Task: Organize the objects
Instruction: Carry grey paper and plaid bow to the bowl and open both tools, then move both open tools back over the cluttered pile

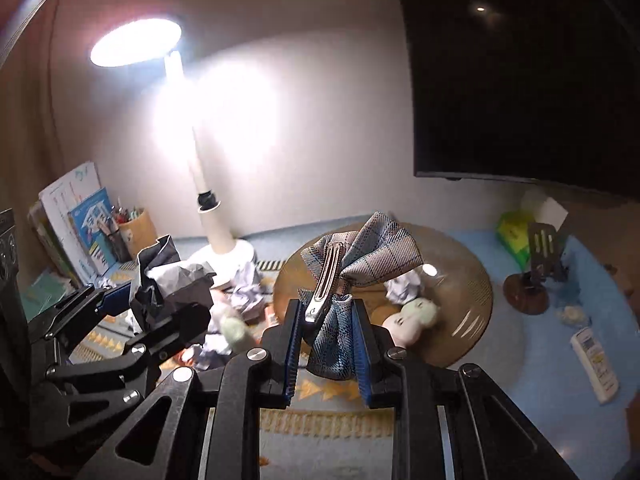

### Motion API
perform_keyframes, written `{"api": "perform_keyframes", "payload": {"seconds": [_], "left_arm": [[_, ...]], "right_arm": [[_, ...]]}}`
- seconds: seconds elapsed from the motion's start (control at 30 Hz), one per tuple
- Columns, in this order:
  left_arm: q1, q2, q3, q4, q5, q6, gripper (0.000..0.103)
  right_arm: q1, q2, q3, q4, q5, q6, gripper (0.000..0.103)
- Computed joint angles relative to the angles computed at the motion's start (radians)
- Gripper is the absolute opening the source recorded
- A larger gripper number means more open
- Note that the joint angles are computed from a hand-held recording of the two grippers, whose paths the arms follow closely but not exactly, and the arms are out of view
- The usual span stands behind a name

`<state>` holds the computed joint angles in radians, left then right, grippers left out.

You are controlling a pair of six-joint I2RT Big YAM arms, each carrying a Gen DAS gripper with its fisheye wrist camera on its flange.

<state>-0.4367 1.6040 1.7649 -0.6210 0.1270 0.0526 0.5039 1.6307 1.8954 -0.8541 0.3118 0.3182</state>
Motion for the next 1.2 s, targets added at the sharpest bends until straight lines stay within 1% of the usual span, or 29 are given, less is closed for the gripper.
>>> {"api": "perform_keyframes", "payload": {"seconds": [0.1,0.13,0.17,0.2,0.23,0.27,0.3,0.33,0.4,0.43,0.47,0.57,0.63,0.7,0.77,0.83,0.9,0.93,0.97,1.0,1.03,1.07,1.1,1.13,1.17,1.2], "left_arm": [[-0.002,0.131,0.16,-0.06,0.028,-0.048,0.056],[-0.005,0.177,0.214,-0.075,0.026,-0.062,0.062],[-0.007,0.221,0.263,-0.085,0.024,-0.07,0.072],[-0.011,0.268,0.322,-0.111,0.017,-0.069,0.091],[-0.015,0.308,0.369,-0.132,-0.01,-0.073,0.096],[-0.015,0.34,0.41,-0.161,-0.006,-0.074,0.096],[-0.013,0.371,0.459,-0.211,0.004,-0.076,0.096],[-0.008,0.378,0.469,-0.226,0.018,-0.088,0.096],[0.003,0.337,0.408,-0.195,0.043,-0.117,0.096],[0.009,0.307,0.368,-0.178,0.05,-0.121,0.096],[0.014,0.268,0.318,-0.149,0.04,-0.127,0.096],[0.038,0.126,0.125,-0.03,0.02,-0.151,0.097],[0.059,0.032,-0.005,0.039,-0.017,-0.172,0.102],[0.086,-0.046,-0.117,0.085,-0.052,-0.191,0.102],[0.121,-0.101,-0.213,0.121,-0.08,-0.187,0.102],[0.155,-0.117,-0.271,0.132,-0.133,-0.189,0.102],[0.177,-0.119,-0.312,0.132,-0.232,-0.201,0.102],[0.188,-0.119,-0.333,0.139,-0.25,-0.211,0.102],[0.199,-0.12,-0.35,0.143,-0.242,-0.221,0.102],[0.214,-0.114,-0.338,0.106,-0.201,-0.239,0.102],[0.227,-0.12,-0.342,0.119,-0.139,-0.246,0.102],[0.234,-0.133,-0.368,0.17,-0.104,-0.245,0.102],[0.228,-0.133,-0.371,0.176,-0.11,-0.239,0.102],[0.224,-0.121,-0.356,0.149,-0.12,-0.229,0.102],[0.222,-0.103,-0.332,0.109,-0.114,-0.219,0.102],[0.22,-0.087,-0.311,0.076,-0.102,-0.212,0.102]], "right_arm": [[-0.048,0.055,0.075,-0.008,-0.032,0.015,0.024],[-0.067,0.084,0.11,-0.019,-0.059,0.024,0.032],[-0.09,0.123,0.154,-0.036,-0.101,0.032,0.054],[-0.116,0.165,0.199,-0.059,-0.155,0.048,0.067],[-0.141,0.195,0.229,-0.085,-0.196,0.08,0.068],[-0.166,0.21,0.233,-0.086,-0.249,0.109,0.068],[-0.185,0.203,0.208,-0.062,-0.301,0.134,0.068],[-0.196,0.184,0.172,-0.034,-0.332,0.154,0.068],[-0.2,0.136,0.104,0.0,-0.338,0.163,0.068],[-0.195,0.116,0.081,0.0,-0.325,0.153,0.068],[-0.186,0.095,0.061,-0.003,-0.31,0.14,0.068],[-0.138,0.035,0.0,0.001,-0.271,0.104,0.068],[-0.093,0.003,-0.041,0.017,-0.25,0.086,0.068],[-0.035,-0.012,-0.076,0.039,-0.218,0.091,0.069],[0.026,-0.017,-0.112,0.068,-0.182,0.111,0.069],[0.088,-0.001,-0.131,0.09,-0.112,0.147,0.069],[0.141,0.022,-0.148,0.125,-0.042,0.172,0.069],[0.165,0.033,-0.156,0.144,0.008,0.178,0.069],[0.185,0.046,-0.16,0.153,0.065,0.176,0.069],[0.199,0.057,-0.167,0.161,0.101,0.18,0.069],[0.203,0.068,-0.174,0.164,0.101,0.198,0.07],[0.204,0.094,-0.147,0.116,0.103,0.219,0.07],[0.209,0.115,-0.114,0.083,0.134,0.201,0.07],[0.216,0.118,-0.113,0.101,0.169,0.175,0.072],[0.22,0.129,-0.099,0.087,0.196,0.167,0.077],[0.218,0.148,-0.07,0.048,0.191,0.167,0.077]]}}
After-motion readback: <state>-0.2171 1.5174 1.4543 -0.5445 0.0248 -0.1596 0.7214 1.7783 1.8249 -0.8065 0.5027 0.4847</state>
